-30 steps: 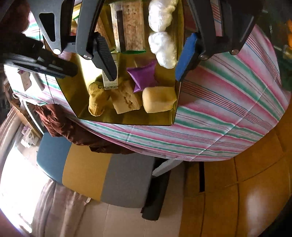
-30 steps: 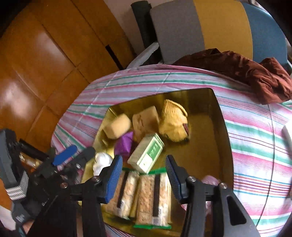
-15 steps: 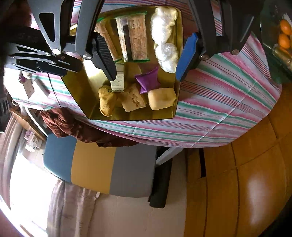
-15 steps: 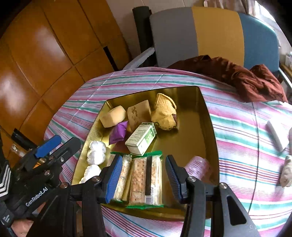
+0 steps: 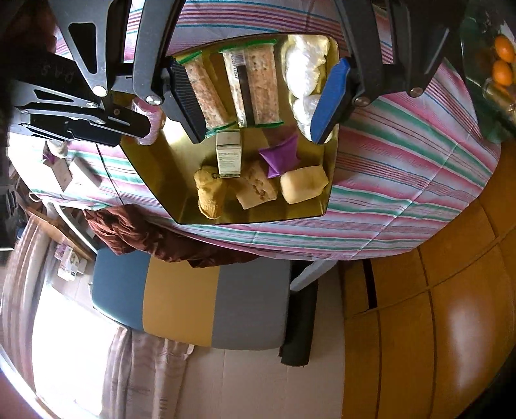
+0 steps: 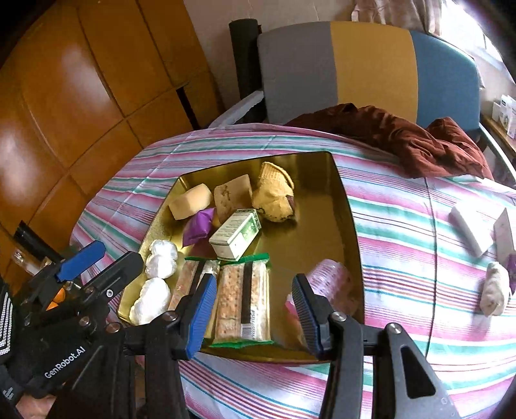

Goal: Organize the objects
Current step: 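Withdraw both tools and move the right tool toward the beige box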

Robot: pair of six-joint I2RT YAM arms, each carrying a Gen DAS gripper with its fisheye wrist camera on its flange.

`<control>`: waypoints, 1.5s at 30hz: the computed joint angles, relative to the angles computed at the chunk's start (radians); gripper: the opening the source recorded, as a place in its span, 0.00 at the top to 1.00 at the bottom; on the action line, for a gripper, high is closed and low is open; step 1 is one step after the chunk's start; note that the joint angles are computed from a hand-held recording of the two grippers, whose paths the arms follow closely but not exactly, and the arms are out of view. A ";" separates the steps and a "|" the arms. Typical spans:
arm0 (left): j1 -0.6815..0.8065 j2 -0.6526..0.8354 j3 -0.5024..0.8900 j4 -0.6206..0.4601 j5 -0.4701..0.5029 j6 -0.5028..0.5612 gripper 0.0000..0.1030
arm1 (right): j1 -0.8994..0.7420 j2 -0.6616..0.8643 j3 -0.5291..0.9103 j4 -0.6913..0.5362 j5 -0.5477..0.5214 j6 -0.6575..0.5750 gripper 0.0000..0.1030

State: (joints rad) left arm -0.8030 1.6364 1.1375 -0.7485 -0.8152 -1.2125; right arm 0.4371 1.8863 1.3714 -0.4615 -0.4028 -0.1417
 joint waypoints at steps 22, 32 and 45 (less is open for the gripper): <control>-0.038 0.115 0.129 -0.004 0.015 0.105 0.34 | -0.207 0.038 0.013 -0.036 0.023 -0.002 0.52; -0.031 0.187 0.204 0.063 0.068 0.218 0.33 | -0.433 0.160 0.212 -0.182 0.057 -0.026 0.52; -0.013 0.317 0.379 0.098 0.132 0.370 0.31 | -0.651 0.487 0.760 -0.391 0.096 0.121 0.52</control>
